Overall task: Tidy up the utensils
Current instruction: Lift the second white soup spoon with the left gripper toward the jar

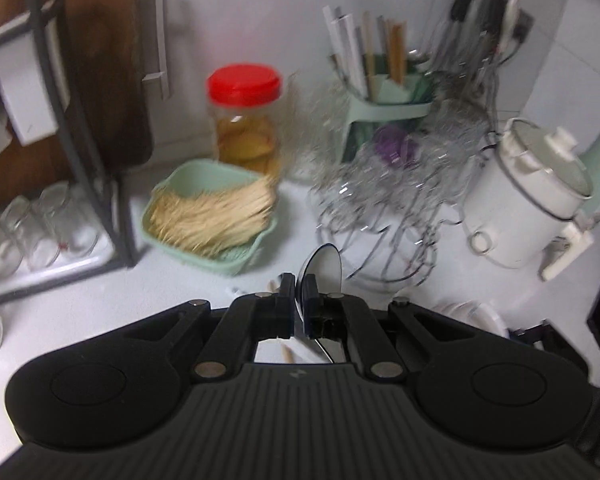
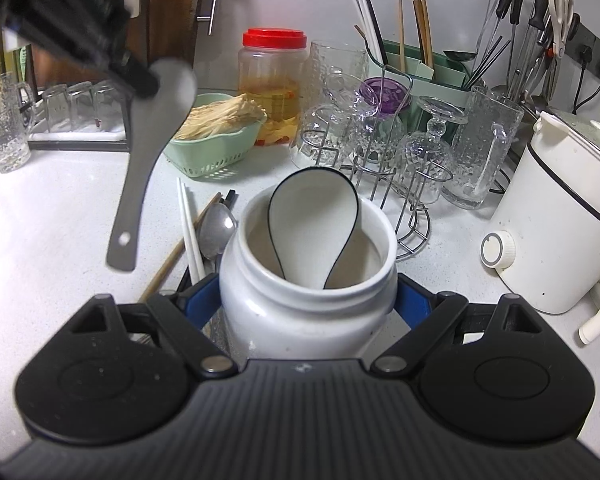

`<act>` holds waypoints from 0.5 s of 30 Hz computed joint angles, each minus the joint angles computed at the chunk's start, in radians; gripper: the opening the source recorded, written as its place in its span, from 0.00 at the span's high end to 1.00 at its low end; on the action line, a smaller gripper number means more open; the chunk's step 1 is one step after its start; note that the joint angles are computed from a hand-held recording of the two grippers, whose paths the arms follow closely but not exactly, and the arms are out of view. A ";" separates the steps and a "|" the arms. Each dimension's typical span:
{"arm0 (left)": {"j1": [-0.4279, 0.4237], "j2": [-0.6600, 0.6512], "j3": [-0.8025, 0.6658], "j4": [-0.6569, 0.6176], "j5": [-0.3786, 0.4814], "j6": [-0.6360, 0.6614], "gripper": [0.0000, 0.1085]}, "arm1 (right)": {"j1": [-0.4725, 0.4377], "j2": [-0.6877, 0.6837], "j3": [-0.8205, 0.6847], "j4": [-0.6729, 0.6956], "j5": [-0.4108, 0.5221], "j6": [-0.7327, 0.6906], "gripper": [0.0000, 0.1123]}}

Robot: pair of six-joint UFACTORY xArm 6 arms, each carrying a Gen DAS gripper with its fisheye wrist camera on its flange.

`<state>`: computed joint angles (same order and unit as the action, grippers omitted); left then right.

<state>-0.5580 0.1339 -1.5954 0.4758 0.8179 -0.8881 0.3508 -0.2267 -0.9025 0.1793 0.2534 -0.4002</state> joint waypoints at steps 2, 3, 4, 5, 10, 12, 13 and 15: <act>-0.007 0.014 -0.038 0.005 -0.001 0.013 0.96 | 0.000 0.001 -0.002 0.005 0.001 -0.005 0.18; -0.009 0.022 -0.057 0.005 -0.005 0.017 0.96 | 0.000 0.001 -0.002 0.008 0.003 -0.009 0.18; -0.011 0.030 -0.074 0.005 -0.011 0.021 0.96 | 0.000 0.001 -0.004 0.011 0.005 -0.012 0.18; -0.014 0.041 -0.095 0.005 -0.014 0.027 0.96 | 0.000 0.002 -0.006 0.016 0.007 -0.017 0.18; -0.030 0.096 -0.208 -0.015 -0.026 0.072 0.96 | 0.003 0.004 -0.008 0.027 0.006 -0.027 0.18; -0.038 0.126 -0.260 -0.020 -0.025 0.096 0.96 | 0.005 0.005 -0.009 0.025 0.007 -0.026 0.18; -0.043 0.141 -0.287 -0.025 -0.018 0.110 0.96 | 0.007 0.006 -0.009 0.024 0.008 -0.026 0.18; -0.052 0.171 -0.340 -0.031 0.001 0.137 0.96 | 0.007 0.004 -0.012 0.024 0.017 -0.030 0.18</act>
